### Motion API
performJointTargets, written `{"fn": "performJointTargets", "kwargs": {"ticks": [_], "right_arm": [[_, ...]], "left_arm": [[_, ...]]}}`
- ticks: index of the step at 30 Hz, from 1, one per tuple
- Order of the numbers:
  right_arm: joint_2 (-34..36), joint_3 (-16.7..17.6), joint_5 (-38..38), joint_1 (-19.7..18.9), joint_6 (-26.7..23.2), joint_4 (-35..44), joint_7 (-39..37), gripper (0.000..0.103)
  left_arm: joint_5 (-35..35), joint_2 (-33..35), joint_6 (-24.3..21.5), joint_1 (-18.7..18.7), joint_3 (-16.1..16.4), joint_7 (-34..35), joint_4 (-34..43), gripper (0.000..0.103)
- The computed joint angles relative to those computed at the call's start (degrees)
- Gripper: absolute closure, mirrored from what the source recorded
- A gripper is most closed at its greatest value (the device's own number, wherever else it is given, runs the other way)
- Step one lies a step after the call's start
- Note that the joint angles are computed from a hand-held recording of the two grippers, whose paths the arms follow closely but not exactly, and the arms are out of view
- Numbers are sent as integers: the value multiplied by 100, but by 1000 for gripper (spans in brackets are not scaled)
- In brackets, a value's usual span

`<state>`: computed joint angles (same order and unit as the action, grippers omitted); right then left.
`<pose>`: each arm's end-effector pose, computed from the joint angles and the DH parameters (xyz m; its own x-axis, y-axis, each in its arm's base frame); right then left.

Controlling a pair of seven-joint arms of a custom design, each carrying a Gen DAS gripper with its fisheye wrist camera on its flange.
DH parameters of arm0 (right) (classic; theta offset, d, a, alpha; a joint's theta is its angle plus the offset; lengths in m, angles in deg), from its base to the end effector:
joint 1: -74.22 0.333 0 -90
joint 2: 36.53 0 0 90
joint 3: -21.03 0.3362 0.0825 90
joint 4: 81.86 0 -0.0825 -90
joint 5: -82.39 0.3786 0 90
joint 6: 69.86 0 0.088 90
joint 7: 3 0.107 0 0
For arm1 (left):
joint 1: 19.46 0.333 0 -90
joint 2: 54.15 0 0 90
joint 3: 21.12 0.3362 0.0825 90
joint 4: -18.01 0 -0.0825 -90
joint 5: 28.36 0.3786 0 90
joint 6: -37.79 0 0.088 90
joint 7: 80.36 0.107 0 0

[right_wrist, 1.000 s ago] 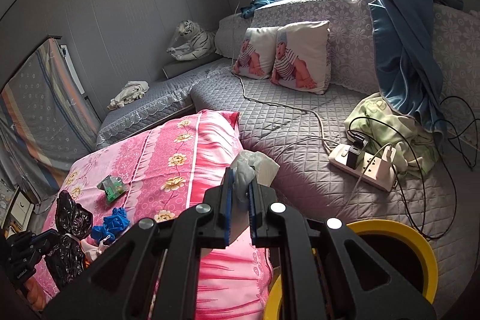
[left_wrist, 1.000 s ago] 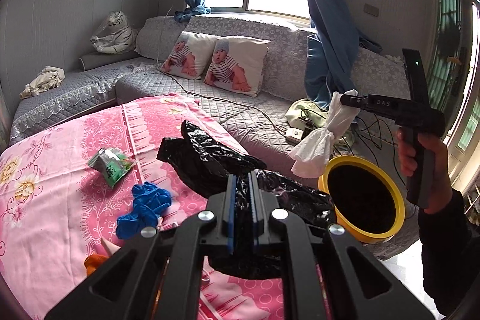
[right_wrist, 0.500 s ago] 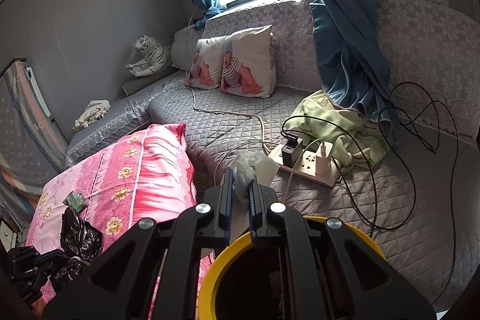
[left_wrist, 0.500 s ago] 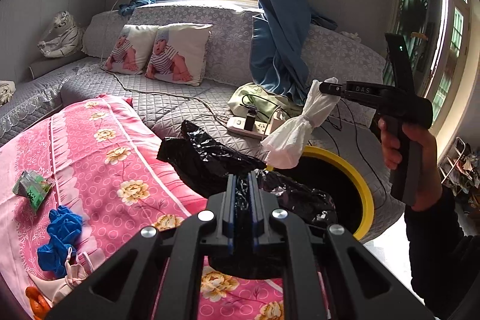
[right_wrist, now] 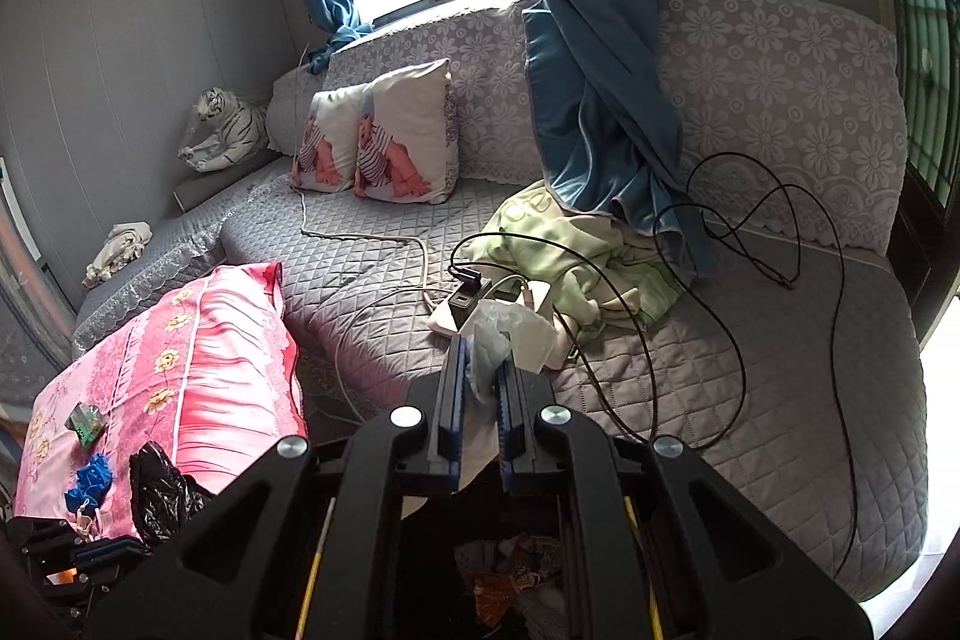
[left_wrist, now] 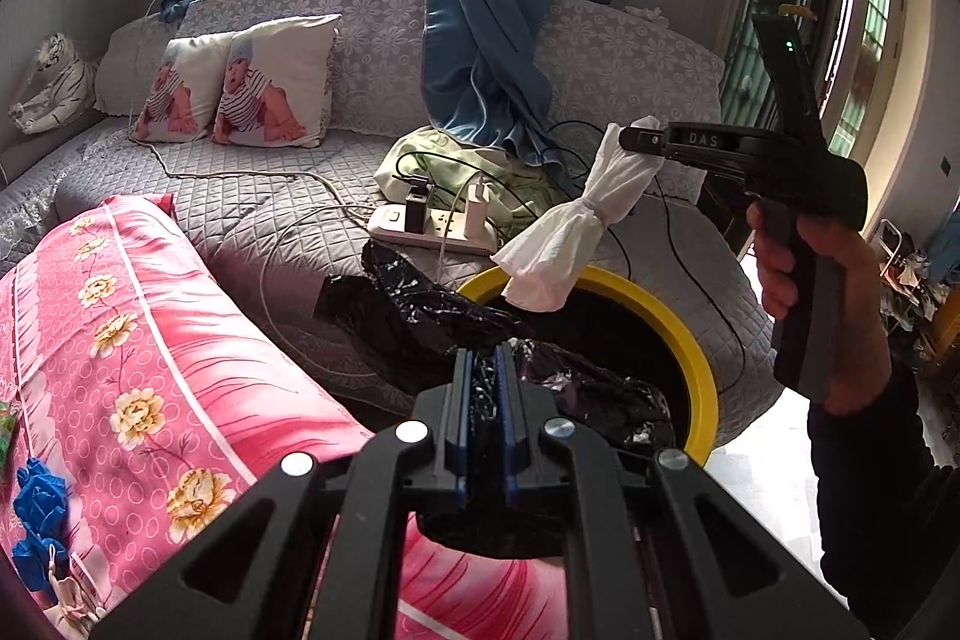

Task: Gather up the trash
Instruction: 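Carry the black bag and white tissue in both tools over the yellow bin, then open both tools to drop the black bag and tissue into the bin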

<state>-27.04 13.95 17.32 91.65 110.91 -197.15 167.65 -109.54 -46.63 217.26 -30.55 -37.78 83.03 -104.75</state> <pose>0.5778 0.1919 0.4725 0.0358 -0.9773 -0.2087 -0.5834 0.1491 -0.7984 0.5361 -0.1799 0.4139 -0.3859 -0.9108 0.1467 -0.6417 0.1507 -0.7520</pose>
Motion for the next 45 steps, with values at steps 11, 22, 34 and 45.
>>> {"fn": "performJointTargets", "kwargs": {"ticks": [11,22,34,45], "right_arm": [[22,125,-839,-163,-510,40,743,95],[181,201,-636,-192,-725,82,475,95],[297,237,-20,-167,-871,78,-170,94],[219,114,191,-83,-886,8,-254,69]], "left_arm": [[1573,520,-121,97,-196,-1370,264,96],[3063,939,-171,273,-421,-2714,422,96],[3795,1140,-78,622,-845,-3191,434,92],[3539,1081,273,1472,-1610,-3264,263,41]]}}
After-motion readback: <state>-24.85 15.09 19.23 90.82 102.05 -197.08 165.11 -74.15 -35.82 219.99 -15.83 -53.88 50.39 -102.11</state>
